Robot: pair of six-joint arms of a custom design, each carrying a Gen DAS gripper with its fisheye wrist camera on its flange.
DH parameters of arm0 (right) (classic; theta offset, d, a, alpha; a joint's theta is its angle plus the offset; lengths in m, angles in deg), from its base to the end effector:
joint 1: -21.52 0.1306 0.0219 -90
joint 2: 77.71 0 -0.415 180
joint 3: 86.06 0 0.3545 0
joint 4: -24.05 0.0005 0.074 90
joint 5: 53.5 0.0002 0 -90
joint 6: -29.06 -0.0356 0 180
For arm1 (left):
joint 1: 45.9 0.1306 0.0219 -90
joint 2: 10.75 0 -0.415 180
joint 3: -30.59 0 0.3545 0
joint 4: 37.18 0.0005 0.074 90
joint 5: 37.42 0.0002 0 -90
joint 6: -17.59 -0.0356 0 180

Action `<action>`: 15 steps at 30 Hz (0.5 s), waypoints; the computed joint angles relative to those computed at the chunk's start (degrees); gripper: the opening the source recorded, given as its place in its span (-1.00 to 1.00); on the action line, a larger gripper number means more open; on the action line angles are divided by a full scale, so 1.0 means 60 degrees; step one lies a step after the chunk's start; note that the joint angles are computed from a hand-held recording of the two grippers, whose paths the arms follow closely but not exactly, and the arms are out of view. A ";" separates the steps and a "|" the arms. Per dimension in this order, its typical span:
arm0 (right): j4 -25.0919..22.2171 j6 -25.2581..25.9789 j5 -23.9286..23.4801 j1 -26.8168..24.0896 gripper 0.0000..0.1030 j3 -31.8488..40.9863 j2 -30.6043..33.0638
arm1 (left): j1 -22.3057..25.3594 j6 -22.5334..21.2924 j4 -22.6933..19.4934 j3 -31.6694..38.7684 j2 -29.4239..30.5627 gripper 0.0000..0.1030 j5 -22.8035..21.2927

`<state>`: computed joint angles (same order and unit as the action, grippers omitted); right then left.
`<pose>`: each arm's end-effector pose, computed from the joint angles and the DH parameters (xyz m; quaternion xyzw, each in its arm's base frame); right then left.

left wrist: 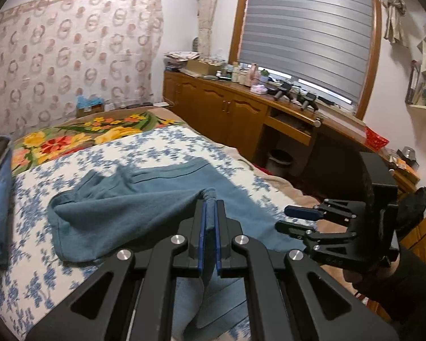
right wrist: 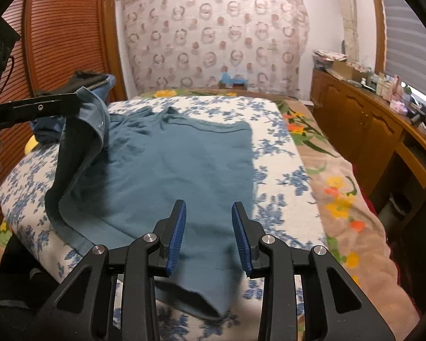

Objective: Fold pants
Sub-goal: 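Lift the hem with the left tool and fold one leg over the other, release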

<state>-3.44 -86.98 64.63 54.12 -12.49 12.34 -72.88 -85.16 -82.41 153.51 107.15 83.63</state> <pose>0.3782 0.2214 0.3717 0.0438 0.8968 -0.0093 0.4402 0.5697 -0.3112 0.4608 0.4030 0.7837 -0.2912 0.3724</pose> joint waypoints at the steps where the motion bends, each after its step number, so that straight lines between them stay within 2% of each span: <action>1: 0.0002 -0.0041 0.0001 -0.0041 -0.36 -0.0064 -0.0058 | -0.0053 -0.0033 -0.0031 0.0049 0.0019 -0.97 -0.0034; 5: 0.0027 -0.0170 -0.0024 -0.0169 -0.37 -0.0241 -0.0237 | -0.0193 -0.0151 -0.0201 0.0115 0.0109 -0.96 -0.0340; 8: 0.0020 -0.0153 0.0007 -0.0181 -0.37 -0.0302 -0.0288 | -0.0216 -0.0135 -0.0222 0.0028 0.0151 -0.81 -0.0693; 11: 0.0031 -0.0063 -0.0071 -0.0324 -0.37 -0.0288 -0.0235 | -0.0152 -0.0150 -0.0155 -0.0090 0.0136 -0.52 -0.0897; 13: -0.0009 -0.0016 -0.0066 -0.0391 -0.37 -0.0233 -0.0206 | -0.0067 -0.0143 -0.0070 -0.0159 0.0131 -0.16 -0.0982; 14: -0.0006 0.0003 -0.0087 -0.0428 -0.37 -0.0208 -0.0188 | -0.0002 -0.0122 -0.0010 -0.0236 0.0100 -0.10 -0.0999; 15: 0.0008 0.0021 -0.0123 -0.0473 -0.37 -0.0177 -0.0175 | 0.0056 -0.0128 -0.0049 -0.0222 0.0124 0.07 -0.0970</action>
<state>-3.39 -86.86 63.89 51.28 -13.55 11.29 -72.55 -85.93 -82.70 152.17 107.89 77.81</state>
